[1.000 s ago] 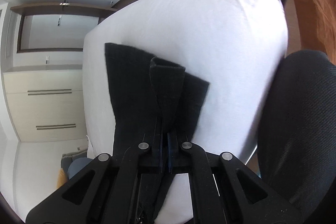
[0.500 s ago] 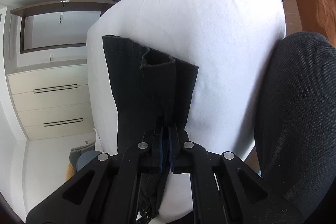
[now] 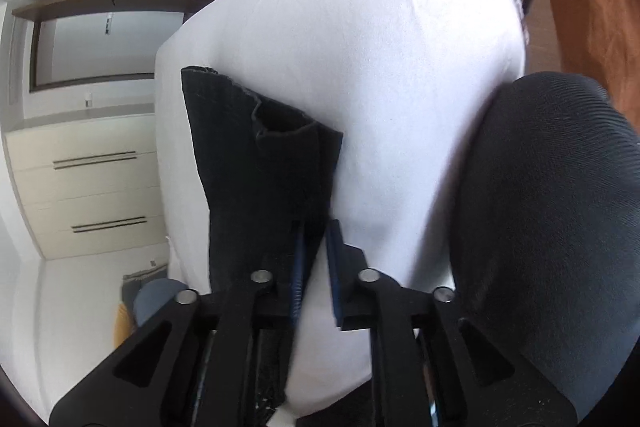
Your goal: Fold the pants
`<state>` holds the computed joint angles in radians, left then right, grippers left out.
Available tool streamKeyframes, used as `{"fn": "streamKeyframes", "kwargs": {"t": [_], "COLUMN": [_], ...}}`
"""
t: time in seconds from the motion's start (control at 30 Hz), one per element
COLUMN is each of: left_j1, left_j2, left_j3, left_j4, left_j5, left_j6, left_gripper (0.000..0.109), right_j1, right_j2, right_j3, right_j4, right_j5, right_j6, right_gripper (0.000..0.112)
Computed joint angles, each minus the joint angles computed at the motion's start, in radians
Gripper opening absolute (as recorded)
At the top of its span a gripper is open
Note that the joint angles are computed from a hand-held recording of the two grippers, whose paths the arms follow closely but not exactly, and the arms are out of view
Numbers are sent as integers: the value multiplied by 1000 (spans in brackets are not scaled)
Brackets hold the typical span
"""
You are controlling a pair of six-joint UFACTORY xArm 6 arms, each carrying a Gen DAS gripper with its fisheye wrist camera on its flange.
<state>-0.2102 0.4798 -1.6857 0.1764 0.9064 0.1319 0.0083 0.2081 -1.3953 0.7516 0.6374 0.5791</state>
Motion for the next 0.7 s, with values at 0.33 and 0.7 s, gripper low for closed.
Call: {"fn": "streamKeyframes", "kwargs": {"t": [0.33, 0.7], "left_j1": [15, 40], "left_j2": [7, 1], "left_j3": [5, 23], "left_j4": [-28, -83], "left_j5": [-16, -37], "left_j6": [22, 56], "left_gripper": [66, 68], "right_j1": [221, 311], "right_j2": [248, 592], "right_j3": [-385, -753], "right_j4": [394, 318], "right_j5": [186, 302], "right_j6": [-375, -227], "right_gripper": [69, 55]}}
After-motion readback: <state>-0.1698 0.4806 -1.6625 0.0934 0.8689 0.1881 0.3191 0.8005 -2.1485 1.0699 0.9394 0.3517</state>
